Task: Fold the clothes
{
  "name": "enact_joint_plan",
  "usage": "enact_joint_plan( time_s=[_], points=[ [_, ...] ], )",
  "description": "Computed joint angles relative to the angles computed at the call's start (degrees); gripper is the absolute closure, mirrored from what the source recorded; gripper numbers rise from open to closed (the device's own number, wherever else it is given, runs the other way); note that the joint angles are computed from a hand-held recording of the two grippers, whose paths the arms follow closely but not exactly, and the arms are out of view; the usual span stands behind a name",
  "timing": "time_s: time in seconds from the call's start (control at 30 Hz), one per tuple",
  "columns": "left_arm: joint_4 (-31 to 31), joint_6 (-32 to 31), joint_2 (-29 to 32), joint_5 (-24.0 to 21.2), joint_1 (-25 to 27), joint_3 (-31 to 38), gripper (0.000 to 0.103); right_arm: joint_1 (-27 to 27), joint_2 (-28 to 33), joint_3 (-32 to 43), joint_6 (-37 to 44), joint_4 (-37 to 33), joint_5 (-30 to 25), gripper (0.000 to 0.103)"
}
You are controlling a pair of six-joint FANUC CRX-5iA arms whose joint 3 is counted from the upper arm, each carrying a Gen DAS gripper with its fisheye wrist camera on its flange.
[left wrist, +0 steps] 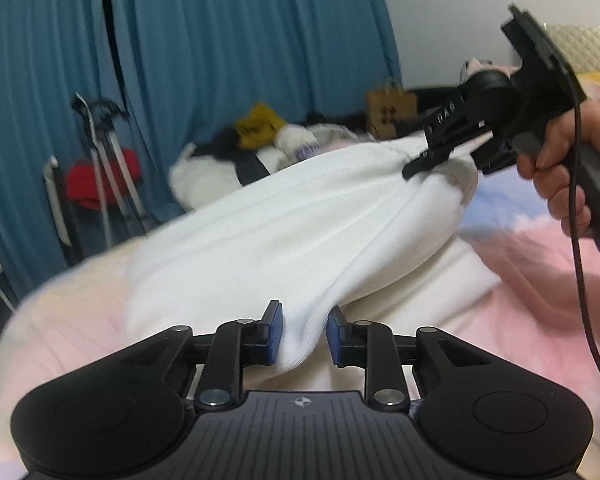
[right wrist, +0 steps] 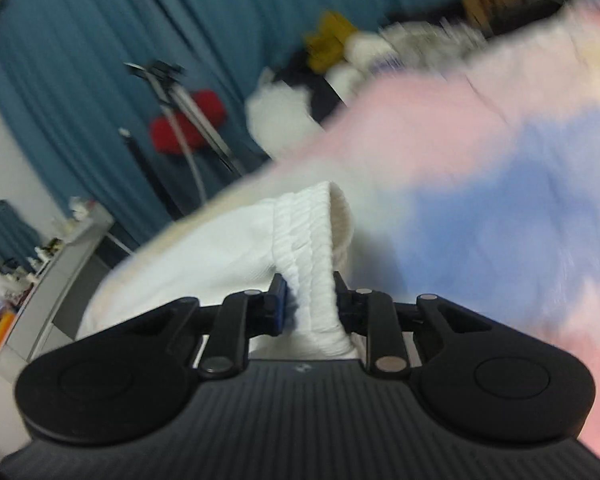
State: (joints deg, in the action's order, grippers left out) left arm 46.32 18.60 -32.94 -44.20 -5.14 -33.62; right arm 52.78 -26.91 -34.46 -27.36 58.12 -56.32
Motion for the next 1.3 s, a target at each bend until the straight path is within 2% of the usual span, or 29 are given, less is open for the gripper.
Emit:
enact_joint_plan(
  time_s=[0.07, 0.13, 0.2, 0.27, 0.33, 0.4, 0.47, 0.57, 0.7, 0.8, 0.87, 0.9, 0.93, 0.97, 1.0, 1.03, 1.07, 1.1, 1.2, 1.3],
  points=[
    [0.23, -0.11, 0.99, -0.62, 0.32, 0.27, 0.072, -0.49, -1.03, -1.26, -2.12, -1.37, 1.64, 0.074],
    [1.22, -0.09, 1.25, -3.37, 1.95, 1.01, 0.058, -0.55, -2.24, -1.62, -2.86, -1.79, 3.08, 0.071],
    [4.8, -0.25, 2.46, -6.85, 4.26, 1.96, 0.032, 0.49, -3.06, -1.53, -2.5, -1.82, 2.82, 0.06],
    [8.63, -0.24, 3.66, -9.08, 6.31, 2.56, 0.02, 2.38, -3.57, -1.25, -2.38, -1.94, 0.51, 0.042],
    [11.3, 1.13, 6.28, -10.17, 7.79, 4.45, 0.018, 5.32, -4.13, -1.18, -4.79, -2.09, -3.62, 0.027],
    [12.88, 4.38, 7.75, -12.57, 10.37, 5.96, 0.013, 7.59, -4.83, -1.35, -7.49, -2.35, -6.42, 0.018],
    [14.75, 8.84, 9.0, -14.49, 13.16, 6.98, 0.008, 7.55, -5.19, -1.5, -8.59, -3.44, -5.93, 0.017],
    [15.92, 16.78, 12.2, -16.08, 16.5, 9.31, 0.008, 5.32, -4.72, -1.36, -5.82, -7.34, -0.65, 0.019],
    [10.73, 27.37, 18.76, -21.02, 19.86, 15.43, 0.008, 1.77, -2.13, -0.91, -2.79, -12.29, 6.21, 0.017],
    [7.41, 32.23, 22.6, -24.47, 20.78, 18.16, 0.008, -1.55, -1.25, -3.29, -4.23, -11.1, 15.04, 0.017],
    [7.22, 33.57, 24.99, -26.63, 21.07, 19.34, 0.008, -1.95, 0.28, -3.88, -5.22, -7.59, 16.35, 0.017],
    [7.54, 33.72, 25.96, -27.58, 21.21, 19.84, 0.008, -1.51, 1.06, -3.54, -5.36, -6.67, 15.46, 0.019],
    [7.81, 33.83, 26.41, -27.99, 21.32, 19.85, 0.008, -0.88, 1.68, -3.07, -5.55, -5.88, 13.85, 0.029],
    [8.67, 33.89, 26.53, -27.96, 21.46, 19.37, 0.016, -0.11, 1.95, -2.42, -5.66, -5.72, 12.16, 0.039],
    [9.65, 33.93, 26.65, -27.97, 21.6, 18.82, 0.041, 0.62, 2.18, -1.8, -5.86, -5.51, 10.56, 0.044],
    [11.73, 33.88, 26.72, -28.3, 21.82, 17.81, 0.043, 1.27, 1.99, -1.48, -6.81, -4.85, 9.64, 0.056],
    [11.87, 34.67, 26.22, -27.91, 22.0, 17.47, 0.048, 1.94, 1.85, -1.12, -7.7, -4.15, 8.64, 0.062],
    [11.91, 34.02, 25.27, -27.09, 21.93, 16.95, 0.055, 2.8, 1.94, -0.59, -8.21, -3.0, 7.2, 0.064],
    [12.36, 33.17, 22.33, -24.94, 21.75, 15.48, 0.065, 4.89, 1.37, 0.09, -9.94, 0.33, 4.04, 0.069],
    [13.49, 32.75, 19.98, -23.91, 21.27, 15.66, 0.069, 5.91, -0.03, 0.56, -10.23, 2.87, 2.46, 0.07]
  ],
)
